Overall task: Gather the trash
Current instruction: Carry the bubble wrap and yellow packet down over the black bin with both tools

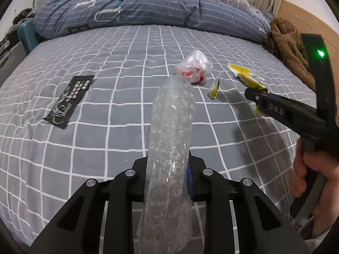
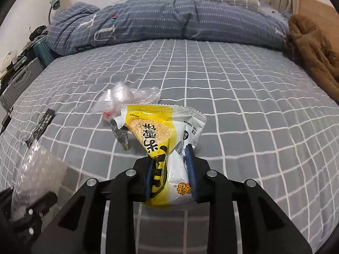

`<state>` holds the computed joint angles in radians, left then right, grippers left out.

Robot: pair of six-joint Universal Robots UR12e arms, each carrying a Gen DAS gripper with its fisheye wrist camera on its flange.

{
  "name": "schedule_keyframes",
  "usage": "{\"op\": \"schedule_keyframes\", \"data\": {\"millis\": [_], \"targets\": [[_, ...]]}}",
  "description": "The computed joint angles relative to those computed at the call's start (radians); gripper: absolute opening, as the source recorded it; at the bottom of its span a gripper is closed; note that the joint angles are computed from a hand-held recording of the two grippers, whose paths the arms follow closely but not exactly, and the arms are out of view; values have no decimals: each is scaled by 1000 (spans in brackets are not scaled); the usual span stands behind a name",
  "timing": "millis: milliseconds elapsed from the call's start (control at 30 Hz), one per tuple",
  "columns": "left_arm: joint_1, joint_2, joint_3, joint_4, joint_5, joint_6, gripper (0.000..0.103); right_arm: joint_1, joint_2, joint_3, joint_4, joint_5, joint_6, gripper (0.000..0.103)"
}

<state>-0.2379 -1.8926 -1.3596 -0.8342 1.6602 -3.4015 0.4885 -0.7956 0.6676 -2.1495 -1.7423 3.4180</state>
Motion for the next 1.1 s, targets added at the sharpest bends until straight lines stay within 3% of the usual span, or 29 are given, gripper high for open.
{"op": "schedule_keyframes", "data": {"millis": [367, 700, 1100], "targets": [[-5, 55, -56, 11, 18, -22, 24, 30, -129, 193, -105, -26, 1, 26], [-20, 117, -119, 0, 49, -52, 24, 53, -204, 304, -133, -3, 14, 26], [-16, 168, -180, -19, 27, -70, 24, 76, -264, 389, -144, 1, 53, 26]]}}
